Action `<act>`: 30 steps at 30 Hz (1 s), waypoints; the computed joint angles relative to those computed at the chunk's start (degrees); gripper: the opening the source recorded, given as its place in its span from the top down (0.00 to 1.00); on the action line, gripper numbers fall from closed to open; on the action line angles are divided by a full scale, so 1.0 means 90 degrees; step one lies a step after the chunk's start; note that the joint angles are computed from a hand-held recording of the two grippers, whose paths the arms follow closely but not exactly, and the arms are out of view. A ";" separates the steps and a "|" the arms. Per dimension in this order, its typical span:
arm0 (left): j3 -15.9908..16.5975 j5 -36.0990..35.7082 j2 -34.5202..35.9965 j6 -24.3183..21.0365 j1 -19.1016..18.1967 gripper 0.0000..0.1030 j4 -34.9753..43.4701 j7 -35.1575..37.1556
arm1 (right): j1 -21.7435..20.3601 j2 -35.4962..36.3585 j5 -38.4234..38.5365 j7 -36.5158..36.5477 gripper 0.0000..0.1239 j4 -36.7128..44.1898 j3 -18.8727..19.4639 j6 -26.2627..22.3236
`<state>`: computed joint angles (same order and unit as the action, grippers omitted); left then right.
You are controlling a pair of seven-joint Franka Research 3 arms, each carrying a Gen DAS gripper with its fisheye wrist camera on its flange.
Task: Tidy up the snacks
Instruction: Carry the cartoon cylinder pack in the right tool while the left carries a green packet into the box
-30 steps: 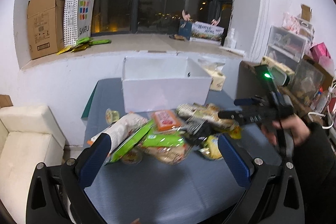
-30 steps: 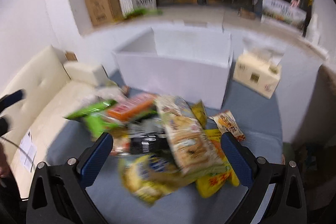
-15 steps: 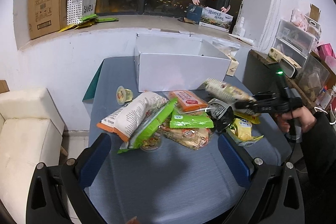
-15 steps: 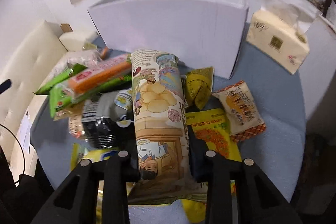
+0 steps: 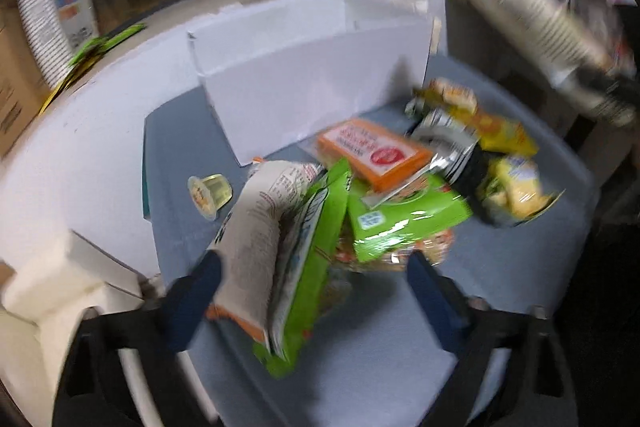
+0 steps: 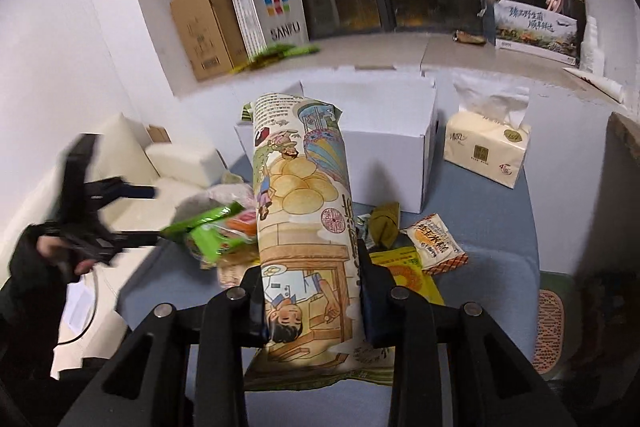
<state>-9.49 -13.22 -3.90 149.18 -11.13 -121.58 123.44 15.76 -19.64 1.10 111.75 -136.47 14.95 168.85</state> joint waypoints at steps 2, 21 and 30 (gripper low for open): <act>-0.0119 0.1064 0.0282 -0.0036 0.0049 0.23 0.0172 -0.0581 | 0.0046 -0.0131 0.0080 0.0041 0.72 -0.0169 0.0012 0.0188; 0.0533 -0.1737 -0.0736 0.1262 -0.0567 0.87 -0.0372 0.0600 | 0.0066 -0.0134 0.0273 0.0182 0.72 -0.0303 0.0239 0.0494; 0.0608 -0.4606 0.0290 0.1452 -0.0818 0.87 0.1469 0.1029 | -0.2112 0.0501 -0.1433 0.2440 0.72 0.0884 0.1867 0.0317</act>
<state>-4.02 -54.68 -1.29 162.25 -18.50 -108.36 132.70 -3.25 -15.13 -11.79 133.71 -128.51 31.75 171.70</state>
